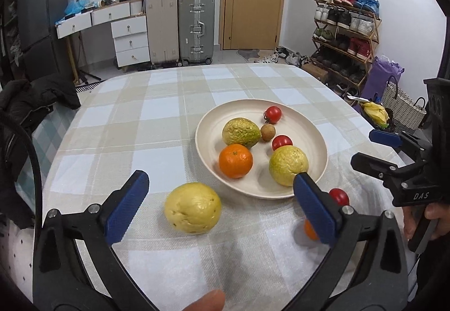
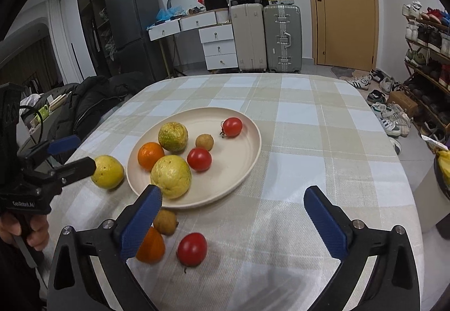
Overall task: Organize fruits
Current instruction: 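Withdraw both grippers and move toward the remaining tomato and pomelo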
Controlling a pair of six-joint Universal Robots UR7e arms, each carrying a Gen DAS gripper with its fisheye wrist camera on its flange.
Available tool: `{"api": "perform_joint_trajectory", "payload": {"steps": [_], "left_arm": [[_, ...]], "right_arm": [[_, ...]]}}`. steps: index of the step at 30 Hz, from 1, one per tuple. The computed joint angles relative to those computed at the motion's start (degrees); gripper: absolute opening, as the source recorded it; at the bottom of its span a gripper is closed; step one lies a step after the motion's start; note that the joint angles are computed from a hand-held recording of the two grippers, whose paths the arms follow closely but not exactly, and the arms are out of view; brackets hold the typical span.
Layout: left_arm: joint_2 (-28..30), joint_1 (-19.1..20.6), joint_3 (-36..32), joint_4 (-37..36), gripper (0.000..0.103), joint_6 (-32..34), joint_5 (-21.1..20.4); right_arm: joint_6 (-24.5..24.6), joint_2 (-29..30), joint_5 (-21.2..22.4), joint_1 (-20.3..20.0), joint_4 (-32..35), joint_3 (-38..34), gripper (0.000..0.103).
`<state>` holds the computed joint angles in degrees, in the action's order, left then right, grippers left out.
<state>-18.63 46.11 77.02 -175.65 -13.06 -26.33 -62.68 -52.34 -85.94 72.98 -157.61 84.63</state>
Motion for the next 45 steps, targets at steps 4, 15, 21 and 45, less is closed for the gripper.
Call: {"api": "perform_joint_trajectory", "payload": {"steps": [4,15,21,45], "left_arm": [[-1.35,-0.55,2.83,0.08,0.102,-2.26,0.75],[-2.17,0.16,4.10,4.80,0.102,-6.69,0.21],[-2.18,0.78,3.83,7.74,0.102,-9.01,-0.18],[-1.08,2.15,1.33,14.17,0.102,-11.69,-1.08]], "right_arm": [[-0.80,-0.55,-1.06,-0.34,0.24,0.68,0.103],[-2.57,0.45,-5.27,-0.36,1.26,0.25,0.103],[-3.36,1.18,-7.36,-0.22,1.74,-0.06,0.103],[-4.45,2.94,-13.48,0.44,2.29,-0.70,0.103]]}}
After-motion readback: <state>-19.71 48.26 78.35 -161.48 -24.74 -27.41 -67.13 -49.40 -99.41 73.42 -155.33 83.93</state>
